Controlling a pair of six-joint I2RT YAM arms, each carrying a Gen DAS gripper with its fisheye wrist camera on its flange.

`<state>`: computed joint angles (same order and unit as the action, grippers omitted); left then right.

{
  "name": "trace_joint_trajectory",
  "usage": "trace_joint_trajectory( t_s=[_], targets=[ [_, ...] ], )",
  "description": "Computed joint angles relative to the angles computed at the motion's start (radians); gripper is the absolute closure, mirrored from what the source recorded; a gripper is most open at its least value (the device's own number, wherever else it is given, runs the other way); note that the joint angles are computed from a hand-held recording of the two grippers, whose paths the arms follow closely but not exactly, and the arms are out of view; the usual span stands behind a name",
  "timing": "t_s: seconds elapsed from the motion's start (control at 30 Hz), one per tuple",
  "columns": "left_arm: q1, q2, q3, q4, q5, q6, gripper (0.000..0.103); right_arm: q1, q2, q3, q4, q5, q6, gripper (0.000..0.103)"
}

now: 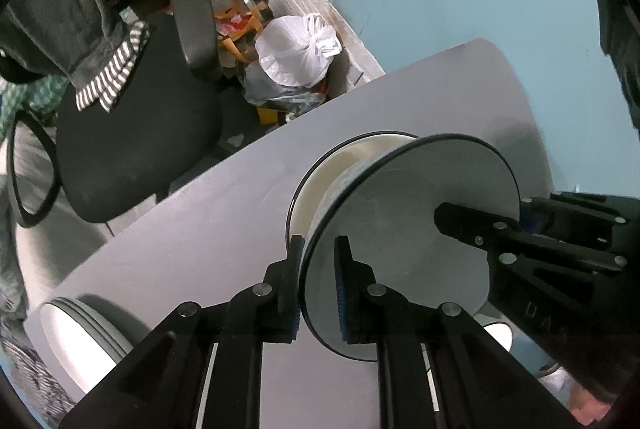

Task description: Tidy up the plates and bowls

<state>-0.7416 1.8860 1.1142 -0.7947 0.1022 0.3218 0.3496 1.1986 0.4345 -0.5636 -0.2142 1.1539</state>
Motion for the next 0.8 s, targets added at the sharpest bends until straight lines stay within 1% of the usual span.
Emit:
trace_joint_trajectory(
  t_s=[0.1, 0.17, 0.23, 0.27, 0.3, 0.37, 0.5, 0.67, 0.7, 0.73, 0.8],
  targets=[
    [-0.008, -0.005, 0.003, -0.007, -0.013, -0.004, 0.088, 0.003, 0.012, 0.013, -0.011, 0.003, -0.006, 0.085],
    [-0.018, -0.017, -0.001, -0.003, -0.046, -0.014, 0.085, 0.002, 0.018, 0.018, -0.019, 0.004, -0.010, 0.085],
    [-0.019, -0.033, -0.008, 0.011, -0.060, -0.017, 0.079, 0.010, 0.024, 0.032, -0.034, 0.017, -0.007, 0.085],
    [-0.016, -0.032, -0.004, 0.009, -0.052, -0.014, 0.079, 0.011, 0.021, 0.037, -0.042, 0.023, -0.007, 0.085],
    [-0.013, -0.029, 0.003, 0.002, -0.046, -0.012, 0.079, 0.013, 0.018, 0.043, -0.049, 0.030, -0.009, 0.081],
    [-0.009, -0.022, 0.012, -0.009, -0.032, -0.007, 0.079, 0.011, 0.021, 0.055, -0.067, 0.039, -0.013, 0.079],
    [-0.016, -0.025, 0.006, -0.001, -0.056, 0.005, 0.078, 0.004, 0.007, 0.056, -0.079, 0.050, -0.022, 0.079],
    [-0.017, -0.072, -0.020, 0.001, -0.050, 0.015, 0.076, 0.040, -0.023, 0.079, -0.124, 0.091, -0.005, 0.078],
    [-0.015, -0.086, -0.027, 0.000, -0.045, 0.019, 0.075, 0.057, -0.032, 0.087, -0.140, 0.105, 0.006, 0.077],
    [-0.012, -0.104, -0.035, -0.002, -0.040, 0.024, 0.071, 0.067, -0.038, 0.094, -0.151, 0.115, 0.011, 0.075],
    [-0.007, -0.128, -0.044, -0.004, -0.036, 0.024, 0.064, 0.085, -0.048, 0.109, -0.180, 0.140, 0.019, 0.066]
  ],
)
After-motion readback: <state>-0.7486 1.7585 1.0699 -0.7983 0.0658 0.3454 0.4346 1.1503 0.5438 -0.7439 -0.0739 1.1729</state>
